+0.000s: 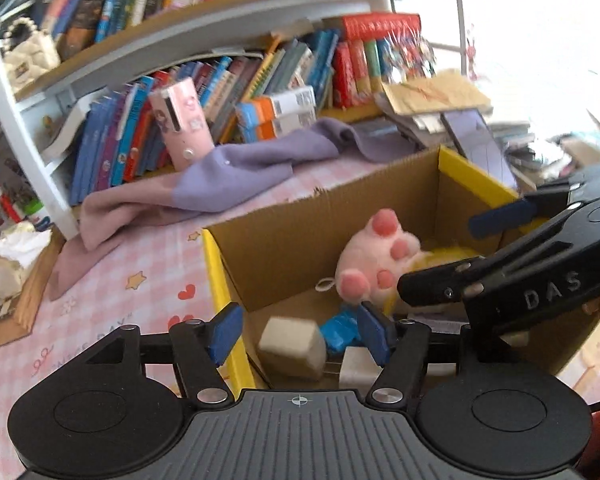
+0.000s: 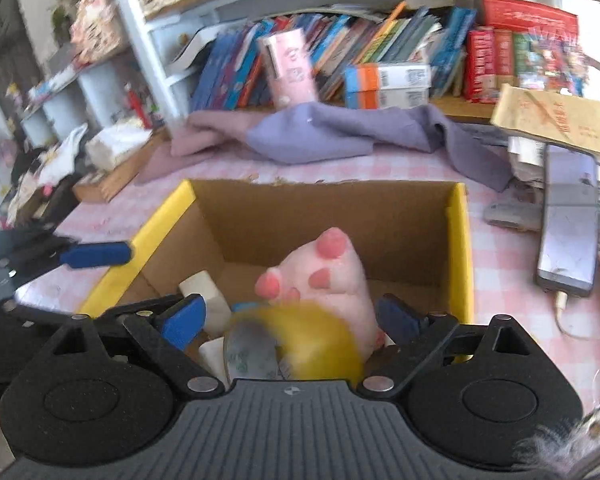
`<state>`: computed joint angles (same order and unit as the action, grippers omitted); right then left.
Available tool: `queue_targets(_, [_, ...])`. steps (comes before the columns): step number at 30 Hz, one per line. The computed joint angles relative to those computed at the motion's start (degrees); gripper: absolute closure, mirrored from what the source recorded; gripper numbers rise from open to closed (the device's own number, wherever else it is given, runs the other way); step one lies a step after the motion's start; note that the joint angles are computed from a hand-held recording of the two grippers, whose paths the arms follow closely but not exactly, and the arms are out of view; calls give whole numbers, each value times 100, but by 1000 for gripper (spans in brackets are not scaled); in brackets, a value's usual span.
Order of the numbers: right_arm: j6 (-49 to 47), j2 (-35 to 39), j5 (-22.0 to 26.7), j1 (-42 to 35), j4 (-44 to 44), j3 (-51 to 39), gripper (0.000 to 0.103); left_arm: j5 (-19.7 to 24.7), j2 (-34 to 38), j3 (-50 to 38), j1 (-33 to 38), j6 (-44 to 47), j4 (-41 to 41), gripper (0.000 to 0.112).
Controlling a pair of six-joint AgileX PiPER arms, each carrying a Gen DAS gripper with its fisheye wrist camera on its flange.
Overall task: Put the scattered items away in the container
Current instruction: 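Lower the tape roll into the box with the right gripper while the left releases the cube, then withdraw both open tools upward and away from the yellow box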
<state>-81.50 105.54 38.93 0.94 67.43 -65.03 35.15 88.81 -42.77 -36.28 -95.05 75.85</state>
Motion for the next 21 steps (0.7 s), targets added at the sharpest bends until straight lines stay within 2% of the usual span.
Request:
queue_targets(2, [-89,-140,-80,-14,148,166,10,330,-188,160,-282,-434,256,24])
queue_targets(8, [-316,-764,-257,-93,570,859,10,716,-825,570,-810,-814,321,23])
queue_targets(11, [-527,-1198,-391,-69,795,1298,10,1058,-1131,812,-1166,-1133,324,20])
queue_targets(16, [-1152,-2025,-834,74,1551,2167,10,2124,-1398,1157,-2161,-1889,11,15])
queue_targets(21, [-1494,-2782,-1471,426,2253,2929,10,3053,-1640,1496,-3204,-2070,-384,13])
